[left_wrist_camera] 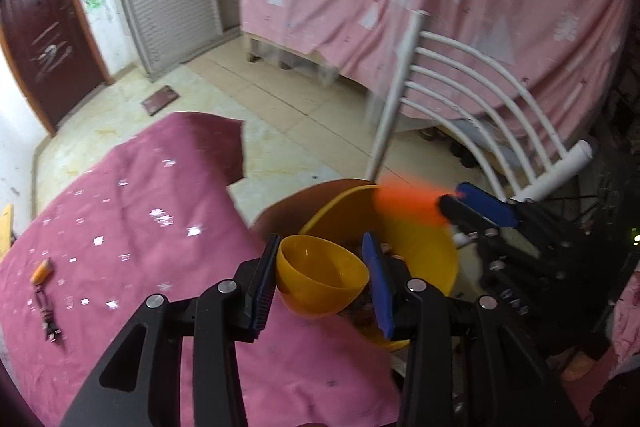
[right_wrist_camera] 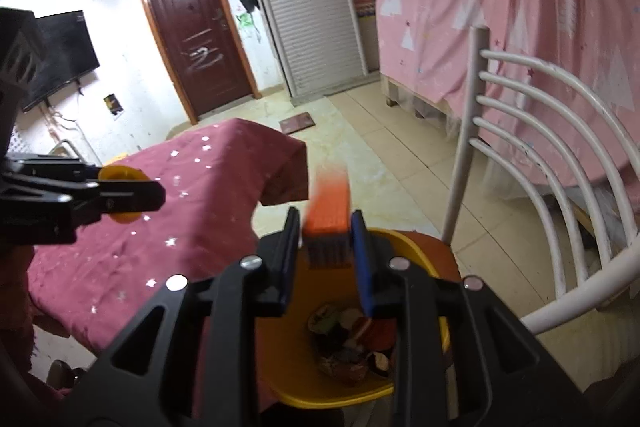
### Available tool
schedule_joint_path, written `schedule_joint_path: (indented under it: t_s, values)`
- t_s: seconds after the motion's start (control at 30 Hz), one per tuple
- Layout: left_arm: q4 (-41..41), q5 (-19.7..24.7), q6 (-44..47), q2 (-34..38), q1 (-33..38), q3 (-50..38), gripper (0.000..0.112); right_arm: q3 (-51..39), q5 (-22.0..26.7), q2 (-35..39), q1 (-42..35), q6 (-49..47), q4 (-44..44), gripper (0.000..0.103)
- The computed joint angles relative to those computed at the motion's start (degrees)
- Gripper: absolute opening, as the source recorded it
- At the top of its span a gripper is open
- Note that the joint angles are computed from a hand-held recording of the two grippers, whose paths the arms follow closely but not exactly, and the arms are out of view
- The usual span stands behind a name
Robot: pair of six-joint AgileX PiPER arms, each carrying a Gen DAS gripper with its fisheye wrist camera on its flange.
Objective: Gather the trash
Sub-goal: 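Open both tools over the yellow bin to drop the items, then move both tools away from the bin back over the bed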
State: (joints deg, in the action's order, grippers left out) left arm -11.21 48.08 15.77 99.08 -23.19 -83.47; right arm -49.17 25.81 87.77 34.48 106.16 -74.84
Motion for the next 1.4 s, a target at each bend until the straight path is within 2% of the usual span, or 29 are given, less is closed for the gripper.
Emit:
schedule_joint_path:
  t_s: [0.03, 0.07, 0.2, 0.27, 0.33, 0.6, 0.93, 1.4]
  values:
    - [-0.21, 0.37, -0.22, 0.73, -0.61, -0.64, 0.034, 0.51, -0.09, -0.09, -0.45, 0.85, -0.83, 0.053]
    - [-0.45, 0.99, -0.39, 1.49, -1.01, -1.40, 0.034, 0.40, 0.45, 0.05, -0.45, 1.28, -1.07, 0.055]
    - [-1.27, 3.47, -1.41, 4.47, -2.39, -4.37, 0.036, 1.31, 0.50, -0.52, -1.14, 3.24, -2.52, 0.055]
    - [-2.28, 4.77, -1.20, 5.59, -2.69, -5.63, 0.042, 1.93, 0.52, -1.03, -1.36, 4.09, -3.24, 0.055]
    - [-2.96, 5.58, -0.49, 6.11, -2.49, -6.34, 0.052, 1.99, 1.14, -1.37, -0.89, 4.41, -3.20, 0.055]
    - [-1.22, 4.19, -0.24, 4.20, -2.25, -4.59, 0.053, 0.94, 1.36, -1.17, -0.15, 3.80, -2.90, 0.055]
    - [-3.85, 3.50, 3.73, 0.23, 4.22, -2.36, 0.053, -8.18, 3.04, 3.32, 3.11, -6.28, 3.64, 0.055]
    - [-6.66, 4.33, 9.60, -1.07, 21.05, -2.07, 0.053, -29.76, 2.38, 17.35, 7.36, -28.72, 18.74, 0.056]
